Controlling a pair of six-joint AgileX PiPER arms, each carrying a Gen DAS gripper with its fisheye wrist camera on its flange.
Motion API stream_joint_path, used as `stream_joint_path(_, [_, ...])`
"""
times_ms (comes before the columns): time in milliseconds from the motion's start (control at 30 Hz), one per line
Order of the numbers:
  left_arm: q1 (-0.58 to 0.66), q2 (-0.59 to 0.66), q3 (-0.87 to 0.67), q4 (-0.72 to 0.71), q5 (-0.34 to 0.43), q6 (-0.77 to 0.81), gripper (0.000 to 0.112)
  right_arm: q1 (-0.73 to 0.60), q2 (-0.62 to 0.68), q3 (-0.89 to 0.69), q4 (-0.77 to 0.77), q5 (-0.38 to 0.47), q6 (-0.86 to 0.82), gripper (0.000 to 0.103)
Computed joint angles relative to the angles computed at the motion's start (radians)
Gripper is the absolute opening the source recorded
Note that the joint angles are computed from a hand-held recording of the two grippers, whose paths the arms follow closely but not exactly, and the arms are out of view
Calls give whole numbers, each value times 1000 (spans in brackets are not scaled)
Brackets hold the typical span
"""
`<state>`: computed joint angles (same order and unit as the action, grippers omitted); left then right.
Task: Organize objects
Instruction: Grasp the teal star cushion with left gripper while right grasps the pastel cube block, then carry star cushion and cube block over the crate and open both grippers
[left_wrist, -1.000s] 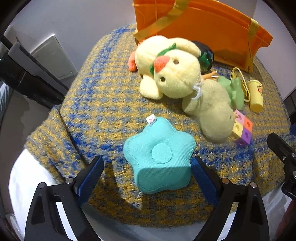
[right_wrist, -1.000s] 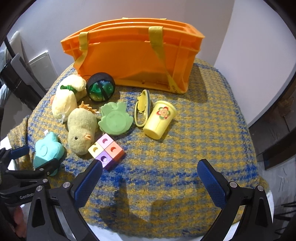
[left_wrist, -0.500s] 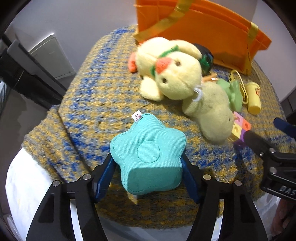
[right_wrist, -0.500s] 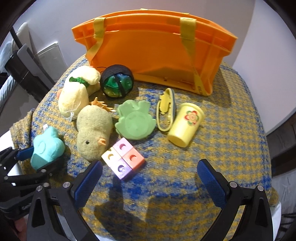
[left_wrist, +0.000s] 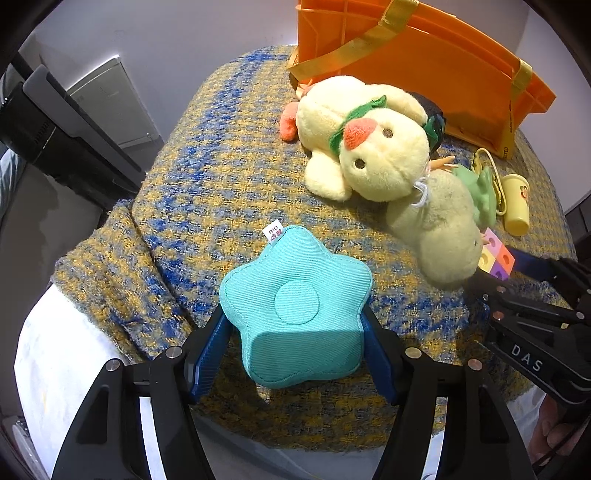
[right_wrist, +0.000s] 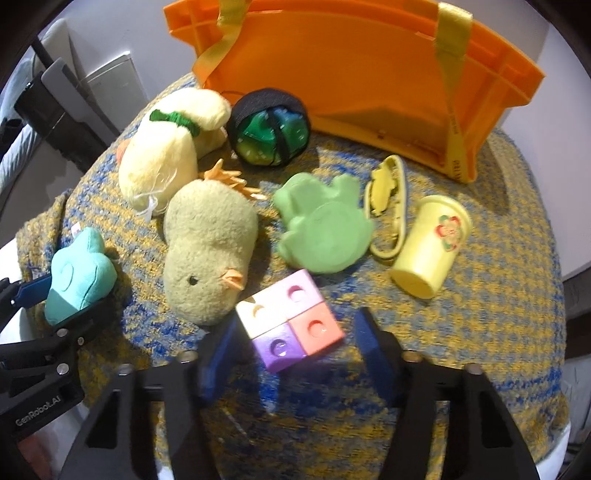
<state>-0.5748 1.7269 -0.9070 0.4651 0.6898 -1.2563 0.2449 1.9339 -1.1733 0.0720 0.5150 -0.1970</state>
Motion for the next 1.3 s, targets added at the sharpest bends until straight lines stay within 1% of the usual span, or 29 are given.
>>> stream_joint_path(33, [2, -1, -1, 0, 2, 1, 67, -4, -4, 3, 16, -2, -17, 51])
stream_joint_path(167, [2, -15, -7, 6, 16, 0, 67, -31, -24, 15, 68, 7, -65, 49])
stream_joint_path(333, [-15, -33, -32, 22, 55, -2, 67, -62, -65, 30, 48, 25, -45, 49])
stream_joint_path(500, [-48, -52, -67, 28, 102, 6, 67, -102, -128, 46, 55, 47, -61, 49])
stream_joint_path(533, [-19, -30, -109, 36, 109, 33, 67, -111, -139, 46, 58, 52, -67, 49])
stream_joint_path(567, [-23, -33, -119, 37, 118, 37, 67, -122, -152, 44, 64, 60, -76, 49])
stream_joint_path(600, [-32, -49, -130, 34, 140, 44, 67, -135, -167, 43, 72, 68, -86, 49])
stream_joint_path(633, [-46, -51, -160, 31, 180, 47, 67, -145, -178, 39, 77, 77, -95, 49])
stream_joint_path(667, [-46, -13, -225, 30, 190, 66, 67, -159, -190, 28, 83, 92, -107, 49])
stream_joint_path(733, [-41, 4, -285, 31, 218, 95, 67, -168, -194, -36, 79, 146, -93, 49])
stream_joint_path(767, [-17, 13, -305, 34, 210, 124, 67, -170, -175, -99, 74, 182, -82, 49])
stream_joint_path(800, [-18, 15, -326, 34, 222, 132, 67, -176, -169, -131, 76, 197, -81, 49])
stream_joint_path(867, [0, 25, -355, 31, 220, 158, 67, -182, -168, -163, 79, 207, -78, 49])
stream_joint_path(933, [3, 39, -393, 36, 231, 167, 67, -185, -177, -170, 75, 200, -66, 49])
stream_joint_path(1000, [4, 42, -440, 36, 260, 186, 67, -176, -164, -223, 48, 214, -21, 49])
stream_joint_path(1200, [29, 86, -576, 42, 310, 243, 67, -200, -146, -344, 41, 267, 14, 49])
stream_joint_path(1233, [35, 93, -593, 45, 313, 252, 67, -196, -149, -355, 9, 262, 46, 49])
stream_joint_path(1300, [44, 111, -647, 52, 330, 274, 67, -200, -131, -404, 5, 273, 58, 49])
